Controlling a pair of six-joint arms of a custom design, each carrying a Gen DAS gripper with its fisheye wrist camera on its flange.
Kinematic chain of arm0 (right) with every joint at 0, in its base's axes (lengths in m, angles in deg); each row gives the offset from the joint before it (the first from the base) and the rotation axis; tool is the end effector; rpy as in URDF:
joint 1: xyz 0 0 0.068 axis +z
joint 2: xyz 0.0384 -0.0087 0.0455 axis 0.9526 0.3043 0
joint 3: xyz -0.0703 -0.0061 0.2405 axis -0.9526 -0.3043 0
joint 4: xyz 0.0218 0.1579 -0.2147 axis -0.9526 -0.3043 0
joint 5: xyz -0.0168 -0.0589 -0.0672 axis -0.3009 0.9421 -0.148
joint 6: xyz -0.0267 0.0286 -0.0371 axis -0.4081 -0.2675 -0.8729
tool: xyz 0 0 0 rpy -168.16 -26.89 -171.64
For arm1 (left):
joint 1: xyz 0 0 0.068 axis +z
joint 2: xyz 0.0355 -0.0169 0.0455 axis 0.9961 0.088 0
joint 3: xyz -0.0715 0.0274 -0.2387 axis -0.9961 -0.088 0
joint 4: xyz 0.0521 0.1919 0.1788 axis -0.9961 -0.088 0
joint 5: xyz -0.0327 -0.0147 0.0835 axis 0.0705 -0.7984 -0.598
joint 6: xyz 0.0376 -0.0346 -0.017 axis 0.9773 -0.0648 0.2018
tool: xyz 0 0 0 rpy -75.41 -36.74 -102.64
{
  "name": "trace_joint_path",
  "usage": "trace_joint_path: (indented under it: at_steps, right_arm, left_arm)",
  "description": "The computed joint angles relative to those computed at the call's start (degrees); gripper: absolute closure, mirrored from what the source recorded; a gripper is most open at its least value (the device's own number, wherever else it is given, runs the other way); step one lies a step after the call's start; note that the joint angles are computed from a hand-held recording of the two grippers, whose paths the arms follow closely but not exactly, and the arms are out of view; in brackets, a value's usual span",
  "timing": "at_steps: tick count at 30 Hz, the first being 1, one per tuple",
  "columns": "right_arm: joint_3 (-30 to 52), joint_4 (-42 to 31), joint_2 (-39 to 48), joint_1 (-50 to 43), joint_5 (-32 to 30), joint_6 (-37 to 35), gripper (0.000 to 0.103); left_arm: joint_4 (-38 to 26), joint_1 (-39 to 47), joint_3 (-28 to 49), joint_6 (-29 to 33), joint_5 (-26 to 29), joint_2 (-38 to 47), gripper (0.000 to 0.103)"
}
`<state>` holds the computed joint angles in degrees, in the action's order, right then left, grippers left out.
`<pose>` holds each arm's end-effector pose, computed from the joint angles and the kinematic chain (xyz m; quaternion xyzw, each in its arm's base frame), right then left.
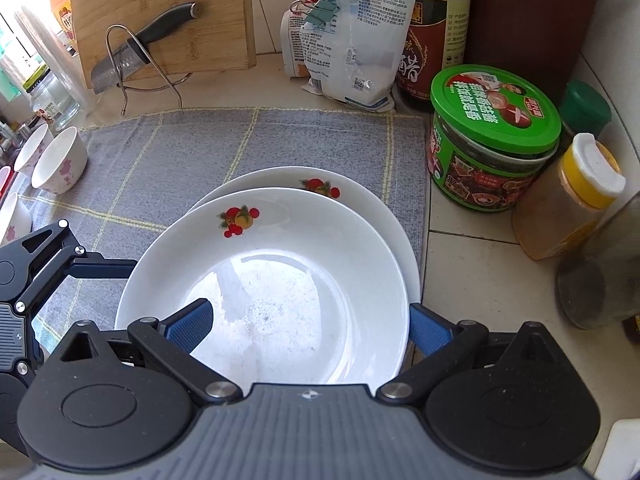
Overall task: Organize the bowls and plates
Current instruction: 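Open the right tool and withdraw it from the plate stack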
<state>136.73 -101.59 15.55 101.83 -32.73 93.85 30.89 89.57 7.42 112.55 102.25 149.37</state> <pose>0.3284 0.1895 0.2409 -0.1890 0.9507 0.1161 0.2167 0.2413 0.0034 0.2208 0.3245 0.8787 -0.1117 0.3317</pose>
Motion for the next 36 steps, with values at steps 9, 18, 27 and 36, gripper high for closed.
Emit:
trace_joint_path:
  at_steps: [9, 18, 27, 36]
  right_arm:
    - [-1.64, 1.17, -3.15, 1.09, 1.92, -0.64, 0.000]
    - [-4.17, 9.85, -6.35, 6.97, 11.18, -3.95, 0.000]
    - [-3.25, 19.05, -3.63, 12.60, 8.79, -8.60, 0.000]
    - [2.02, 23.80, 3.17, 19.10, 7.64, -5.19, 0.000]
  left_arm:
    - [1.30, 1.49, -0.12, -1.90, 2.48, -1.40, 0.001]
    - [6.35, 8.28, -4.54, -9.05, 5.61, -9.50, 0.001]
    - [6.71, 18.33, -9.05, -17.58, -1.17, -20.04, 0.001]
    - [1.05, 36.38, -10.97, -10.82, 1.00, -23.84, 0.001]
